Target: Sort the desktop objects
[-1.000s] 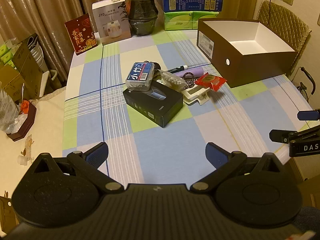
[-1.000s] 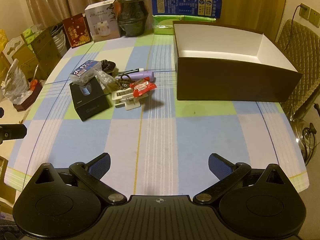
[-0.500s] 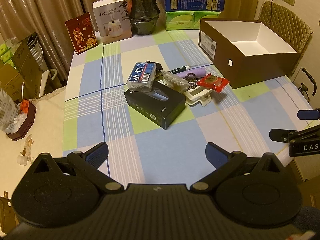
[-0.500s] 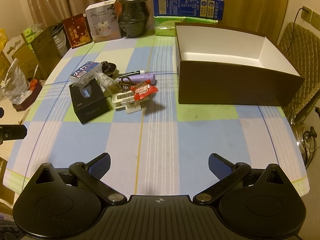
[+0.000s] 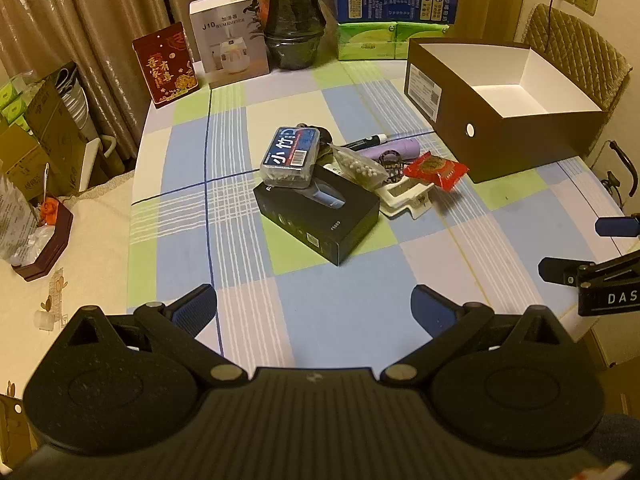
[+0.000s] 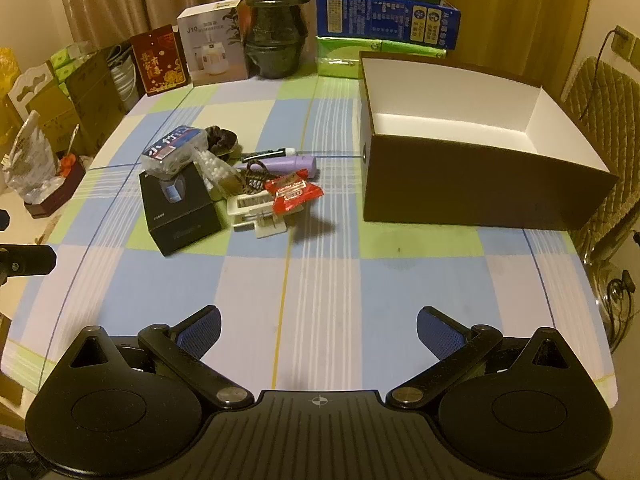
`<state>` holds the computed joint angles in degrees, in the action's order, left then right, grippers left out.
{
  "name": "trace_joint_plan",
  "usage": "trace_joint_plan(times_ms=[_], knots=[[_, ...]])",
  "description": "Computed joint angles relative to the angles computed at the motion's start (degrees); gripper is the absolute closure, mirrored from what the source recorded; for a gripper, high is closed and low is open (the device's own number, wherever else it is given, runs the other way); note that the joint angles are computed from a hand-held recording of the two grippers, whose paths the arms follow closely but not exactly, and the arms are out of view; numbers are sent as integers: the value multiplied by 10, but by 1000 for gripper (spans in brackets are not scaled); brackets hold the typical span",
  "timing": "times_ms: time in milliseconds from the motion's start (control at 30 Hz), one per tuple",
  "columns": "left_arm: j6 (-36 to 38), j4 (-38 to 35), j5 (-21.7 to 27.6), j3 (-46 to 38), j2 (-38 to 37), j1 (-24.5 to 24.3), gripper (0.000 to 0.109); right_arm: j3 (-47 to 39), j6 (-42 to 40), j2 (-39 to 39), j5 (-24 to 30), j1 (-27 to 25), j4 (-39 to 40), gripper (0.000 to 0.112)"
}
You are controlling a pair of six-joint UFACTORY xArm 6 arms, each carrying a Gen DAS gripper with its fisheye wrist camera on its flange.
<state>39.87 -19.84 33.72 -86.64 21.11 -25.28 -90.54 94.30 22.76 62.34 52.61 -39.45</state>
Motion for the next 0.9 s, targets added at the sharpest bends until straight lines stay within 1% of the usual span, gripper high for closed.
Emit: trace_joint_plan(times_ms=[367, 600, 667, 767, 900], knots=[[-19, 12, 6, -26, 20, 0, 7, 0, -17, 2, -15, -12, 1, 11], [-13, 4, 10, -41, 31, 0, 7, 5, -17, 5, -39, -23, -16, 11], [-7, -3, 10, -48, 37, 1, 7, 9, -10, 5, -50, -28, -23, 11], [-8, -6, 13, -65, 49, 0, 7, 32, 27, -6, -94, -40, -45, 11], [-16, -2, 20, -95, 72, 0, 7, 38, 49, -6, -118, -50, -80, 11]])
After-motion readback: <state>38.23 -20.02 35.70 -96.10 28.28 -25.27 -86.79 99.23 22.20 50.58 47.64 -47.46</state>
